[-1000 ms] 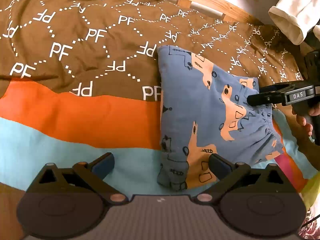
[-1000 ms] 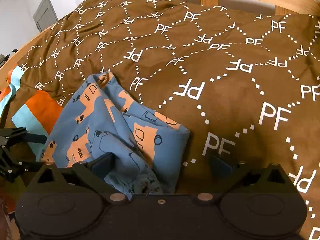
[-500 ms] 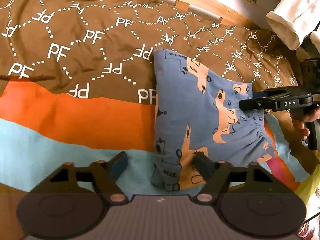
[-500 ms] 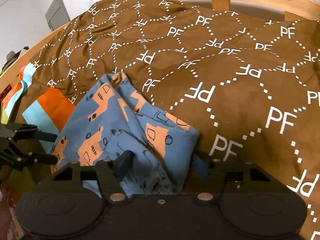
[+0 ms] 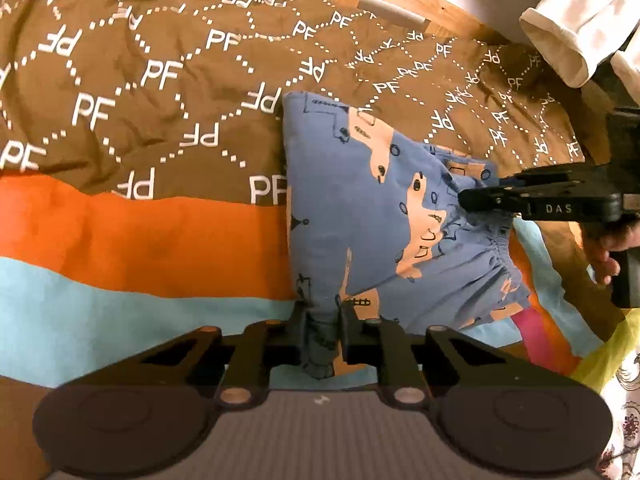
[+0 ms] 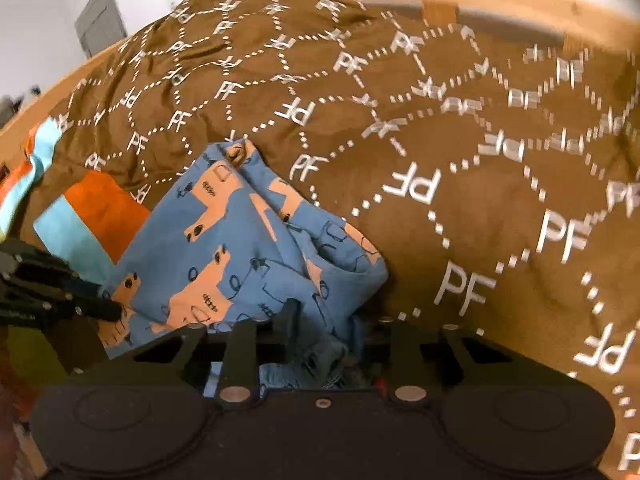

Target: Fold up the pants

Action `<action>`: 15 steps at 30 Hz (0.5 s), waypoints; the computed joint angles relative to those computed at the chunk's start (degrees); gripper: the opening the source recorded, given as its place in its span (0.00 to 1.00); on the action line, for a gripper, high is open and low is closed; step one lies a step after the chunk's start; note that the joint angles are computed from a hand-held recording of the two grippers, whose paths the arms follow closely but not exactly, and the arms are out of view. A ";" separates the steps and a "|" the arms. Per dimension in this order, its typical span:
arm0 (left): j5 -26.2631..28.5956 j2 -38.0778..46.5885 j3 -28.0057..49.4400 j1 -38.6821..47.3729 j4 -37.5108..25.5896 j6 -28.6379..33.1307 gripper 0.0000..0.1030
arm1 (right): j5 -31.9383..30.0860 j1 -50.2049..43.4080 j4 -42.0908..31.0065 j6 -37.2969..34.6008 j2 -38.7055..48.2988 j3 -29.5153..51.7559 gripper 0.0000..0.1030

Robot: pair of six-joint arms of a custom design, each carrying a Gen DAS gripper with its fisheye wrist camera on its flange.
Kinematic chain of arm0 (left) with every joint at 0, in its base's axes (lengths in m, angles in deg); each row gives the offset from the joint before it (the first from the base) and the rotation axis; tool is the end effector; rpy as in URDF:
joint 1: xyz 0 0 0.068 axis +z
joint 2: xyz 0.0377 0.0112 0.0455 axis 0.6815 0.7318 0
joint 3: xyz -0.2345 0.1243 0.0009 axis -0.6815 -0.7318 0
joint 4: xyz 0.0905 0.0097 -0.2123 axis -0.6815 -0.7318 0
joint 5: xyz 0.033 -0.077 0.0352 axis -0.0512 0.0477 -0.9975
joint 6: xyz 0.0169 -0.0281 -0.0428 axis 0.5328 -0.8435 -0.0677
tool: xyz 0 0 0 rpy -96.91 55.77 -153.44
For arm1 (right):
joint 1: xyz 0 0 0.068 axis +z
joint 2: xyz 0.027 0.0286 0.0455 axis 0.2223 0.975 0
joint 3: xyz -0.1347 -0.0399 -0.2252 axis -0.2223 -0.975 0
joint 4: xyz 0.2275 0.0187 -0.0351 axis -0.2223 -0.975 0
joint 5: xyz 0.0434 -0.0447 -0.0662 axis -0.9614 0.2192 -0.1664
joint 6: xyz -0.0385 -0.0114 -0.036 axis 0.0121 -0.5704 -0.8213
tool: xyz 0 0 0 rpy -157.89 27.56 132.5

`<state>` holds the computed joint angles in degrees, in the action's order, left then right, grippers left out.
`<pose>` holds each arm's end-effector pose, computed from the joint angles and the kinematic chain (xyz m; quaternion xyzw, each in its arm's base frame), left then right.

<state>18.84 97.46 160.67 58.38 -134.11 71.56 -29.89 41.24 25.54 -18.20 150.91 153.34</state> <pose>0.2920 0.0601 0.2250 0.2274 0.9223 -0.1981 0.2419 0.2678 0.1421 0.2572 -0.0668 0.9440 0.1013 0.3068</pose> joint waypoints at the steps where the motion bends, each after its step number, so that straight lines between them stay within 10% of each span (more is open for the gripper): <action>1: -0.28 -1.18 -0.47 -0.31 0.19 -0.37 0.15 | 3.07 1.96 -1.30 -0.73 -0.09 1.10 0.21; 15: 3.08 -9.04 2.63 -4.62 3.90 -5.80 0.14 | 19.35 8.67 -8.03 -8.69 -1.49 14.06 0.17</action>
